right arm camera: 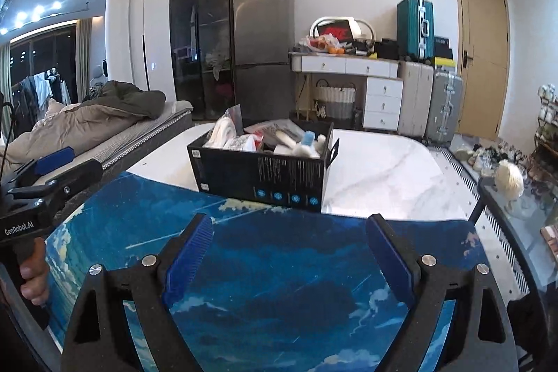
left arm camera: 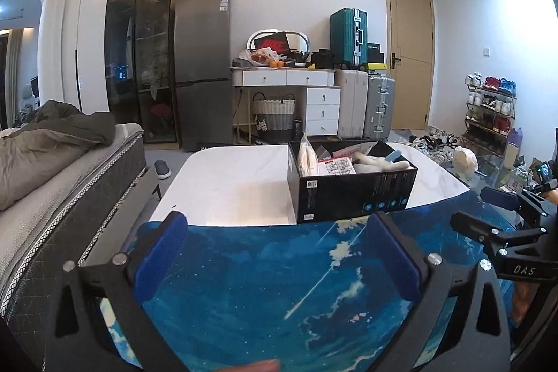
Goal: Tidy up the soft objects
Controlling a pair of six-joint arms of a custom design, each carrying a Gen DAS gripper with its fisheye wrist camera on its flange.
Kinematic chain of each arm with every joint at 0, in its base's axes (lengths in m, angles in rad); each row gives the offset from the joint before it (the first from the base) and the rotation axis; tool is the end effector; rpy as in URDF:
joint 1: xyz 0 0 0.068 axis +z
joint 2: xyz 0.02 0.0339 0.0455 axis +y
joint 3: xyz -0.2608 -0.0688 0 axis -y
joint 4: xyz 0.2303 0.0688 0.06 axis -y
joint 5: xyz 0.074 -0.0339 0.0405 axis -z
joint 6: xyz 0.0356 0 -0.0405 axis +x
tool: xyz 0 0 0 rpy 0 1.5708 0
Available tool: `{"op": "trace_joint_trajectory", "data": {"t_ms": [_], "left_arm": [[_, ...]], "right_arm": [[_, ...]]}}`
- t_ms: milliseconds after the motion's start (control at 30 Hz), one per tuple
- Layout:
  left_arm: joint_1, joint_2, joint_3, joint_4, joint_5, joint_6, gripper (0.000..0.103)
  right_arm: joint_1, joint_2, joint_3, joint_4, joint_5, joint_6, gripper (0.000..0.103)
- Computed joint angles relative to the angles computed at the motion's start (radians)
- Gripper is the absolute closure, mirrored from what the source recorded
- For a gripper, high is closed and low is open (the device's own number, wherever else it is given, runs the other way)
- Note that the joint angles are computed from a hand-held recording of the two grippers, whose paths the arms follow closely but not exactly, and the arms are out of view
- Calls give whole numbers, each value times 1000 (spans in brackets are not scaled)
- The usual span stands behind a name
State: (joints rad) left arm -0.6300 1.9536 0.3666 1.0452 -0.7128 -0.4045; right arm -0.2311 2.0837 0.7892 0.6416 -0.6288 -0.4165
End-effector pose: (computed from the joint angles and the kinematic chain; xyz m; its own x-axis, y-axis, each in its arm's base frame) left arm 0.2239 -0.1345 0.0721 -0.3803 -0.0912 -0.9204 -0.1704 0.9850 -0.0272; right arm 0.3457 -0.0598 0.0731 -0.4317 -0.2345 -0.8710 -0.4857 0.8741 0.0054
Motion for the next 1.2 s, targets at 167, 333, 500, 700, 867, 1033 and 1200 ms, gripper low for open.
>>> {"op": "trace_joint_trajectory", "data": {"t_ms": [167,333,500,700,867,1033,1200], "left_arm": [[-6,20,-3,15,-9,-5,0],[-26,26,-5,31,-37,7,0],[-42,19,-12,46,-49,10,0],[-65,24,-24,90,-76,33,0],[-72,26,-27,93,-67,39,0],[-75,23,-22,72,-67,22,0],[-73,19,-22,69,-69,14,0]], "right_arm": [[-7,-11,-41,70,-5,10,12],[-25,-15,-56,96,-18,22,8],[-37,-14,-67,124,-39,29,5],[-33,-6,-55,119,-31,44,5],[-30,-3,-56,123,-28,46,5],[-39,6,-54,136,-41,39,5],[-42,11,-52,142,-44,39,5]]}}
